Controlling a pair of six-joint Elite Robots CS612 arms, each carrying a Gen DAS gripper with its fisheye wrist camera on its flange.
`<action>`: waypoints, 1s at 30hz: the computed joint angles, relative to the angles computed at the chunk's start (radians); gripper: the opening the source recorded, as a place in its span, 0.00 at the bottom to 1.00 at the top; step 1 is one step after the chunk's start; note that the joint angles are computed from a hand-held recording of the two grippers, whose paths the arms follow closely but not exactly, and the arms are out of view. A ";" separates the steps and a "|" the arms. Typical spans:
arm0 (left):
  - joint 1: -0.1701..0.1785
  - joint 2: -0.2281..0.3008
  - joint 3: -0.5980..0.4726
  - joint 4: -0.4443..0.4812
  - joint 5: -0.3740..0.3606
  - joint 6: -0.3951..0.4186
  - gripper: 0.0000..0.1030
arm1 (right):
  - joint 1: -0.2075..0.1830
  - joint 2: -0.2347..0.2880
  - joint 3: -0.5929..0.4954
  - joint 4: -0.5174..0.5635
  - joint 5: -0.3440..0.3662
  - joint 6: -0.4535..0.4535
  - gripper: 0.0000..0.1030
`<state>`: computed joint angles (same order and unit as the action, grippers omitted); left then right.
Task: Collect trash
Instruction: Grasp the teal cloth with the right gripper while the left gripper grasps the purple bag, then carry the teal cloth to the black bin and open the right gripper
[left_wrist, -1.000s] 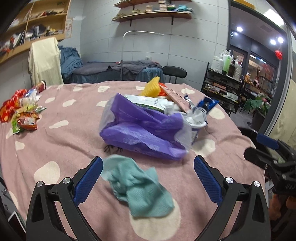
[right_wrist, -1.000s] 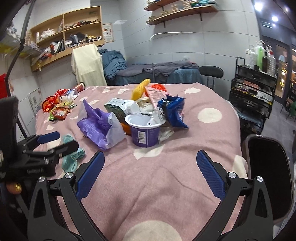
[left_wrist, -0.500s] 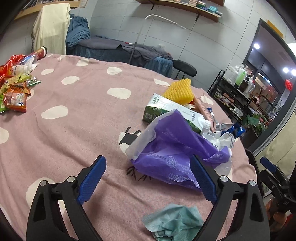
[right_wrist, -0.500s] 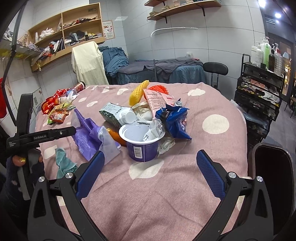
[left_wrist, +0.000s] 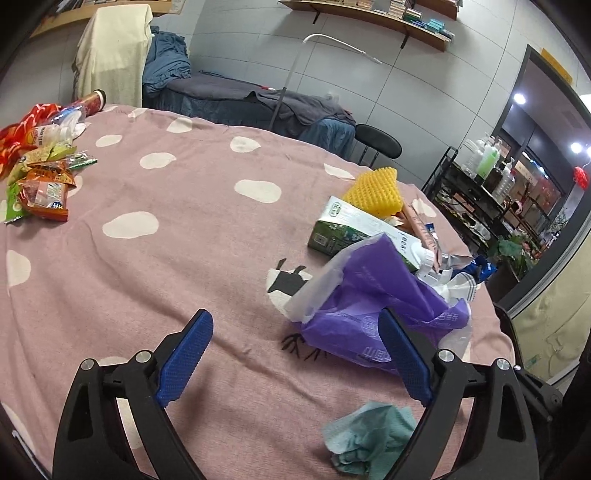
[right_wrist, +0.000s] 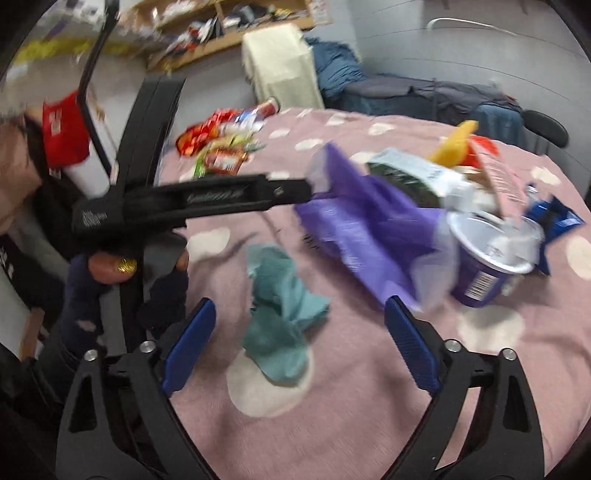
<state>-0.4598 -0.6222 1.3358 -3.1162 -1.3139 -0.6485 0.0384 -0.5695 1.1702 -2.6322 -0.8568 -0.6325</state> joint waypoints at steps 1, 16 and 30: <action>0.001 0.000 -0.001 0.003 -0.002 0.002 0.86 | 0.013 0.006 -0.019 0.041 -0.030 -0.023 0.82; 0.039 0.072 -0.116 0.067 -0.238 0.014 0.87 | -0.036 -0.035 0.074 -0.025 -0.006 0.020 0.26; 0.025 0.051 -0.061 -0.045 -0.192 -0.087 0.41 | -0.082 -0.032 0.122 -0.203 0.007 0.190 0.26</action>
